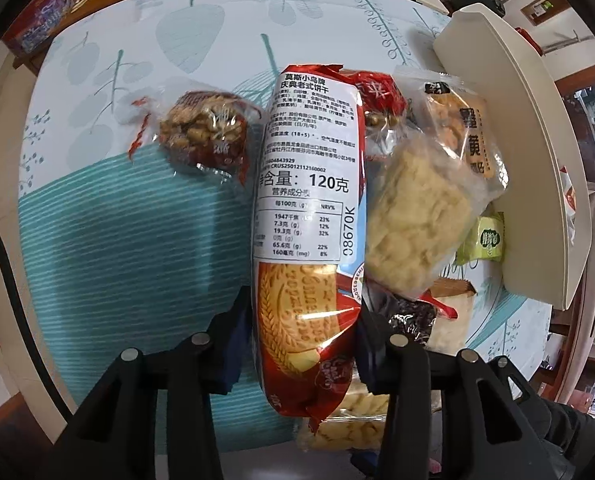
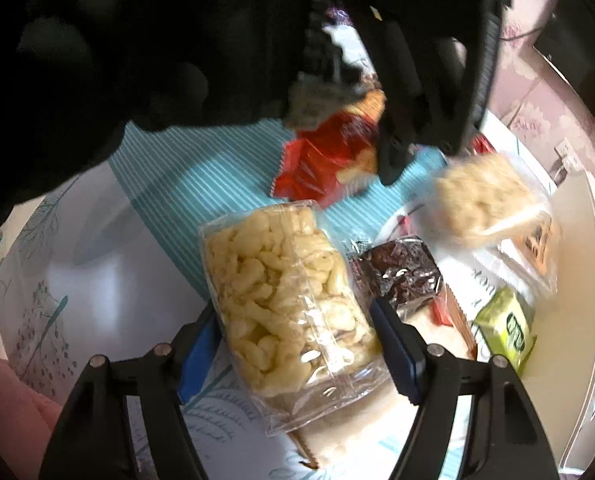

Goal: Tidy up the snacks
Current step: 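Grasp the red biscuit roll with the left tool while the right tool grasps the clear puffed-snack bag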

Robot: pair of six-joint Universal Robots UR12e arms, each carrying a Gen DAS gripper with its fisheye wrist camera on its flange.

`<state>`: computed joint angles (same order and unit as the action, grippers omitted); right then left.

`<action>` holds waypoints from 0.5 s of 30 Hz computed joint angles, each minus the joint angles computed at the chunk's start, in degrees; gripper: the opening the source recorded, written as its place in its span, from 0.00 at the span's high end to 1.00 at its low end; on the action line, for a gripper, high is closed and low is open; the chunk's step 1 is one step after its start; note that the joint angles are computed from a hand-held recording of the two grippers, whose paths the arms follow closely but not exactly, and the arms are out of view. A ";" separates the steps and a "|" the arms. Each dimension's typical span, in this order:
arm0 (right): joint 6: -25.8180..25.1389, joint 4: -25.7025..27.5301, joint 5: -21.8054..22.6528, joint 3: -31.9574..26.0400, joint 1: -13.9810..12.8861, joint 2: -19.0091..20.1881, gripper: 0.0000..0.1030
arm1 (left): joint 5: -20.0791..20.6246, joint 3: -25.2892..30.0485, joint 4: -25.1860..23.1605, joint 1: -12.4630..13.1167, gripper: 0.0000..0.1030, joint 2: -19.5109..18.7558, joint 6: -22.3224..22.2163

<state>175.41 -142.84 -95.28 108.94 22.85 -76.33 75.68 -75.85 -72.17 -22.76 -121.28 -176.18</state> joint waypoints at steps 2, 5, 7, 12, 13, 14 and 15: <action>0.92 1.01 0.60 0.02 -0.13 -0.38 0.29 | 0.22 -0.74 -0.03 -0.02 0.59 0.54 0.10; 2.43 1.96 1.45 0.40 -0.25 -1.00 0.29 | 0.52 -2.05 -0.12 -0.02 0.59 1.52 -0.04; 3.11 2.49 1.81 0.64 -0.28 -1.48 0.30 | 0.38 -2.83 -0.25 0.07 0.60 2.12 -0.25; 4.65 2.79 2.48 2.10 -0.69 -3.38 0.30 | 0.80 -5.14 -0.07 0.11 0.60 3.99 -1.26; 5.15 2.68 2.57 2.44 -0.71 -3.73 0.30 | 0.86 -5.54 -0.10 0.16 0.60 4.38 -1.41; 5.43 2.72 2.69 2.76 -0.97 -4.22 0.30 | 0.79 -6.04 -0.02 0.23 0.60 4.83 -1.68; 5.92 2.78 2.75 2.97 -1.13 -4.55 0.30 | 0.61 -6.57 0.13 0.44 0.61 5.26 -1.77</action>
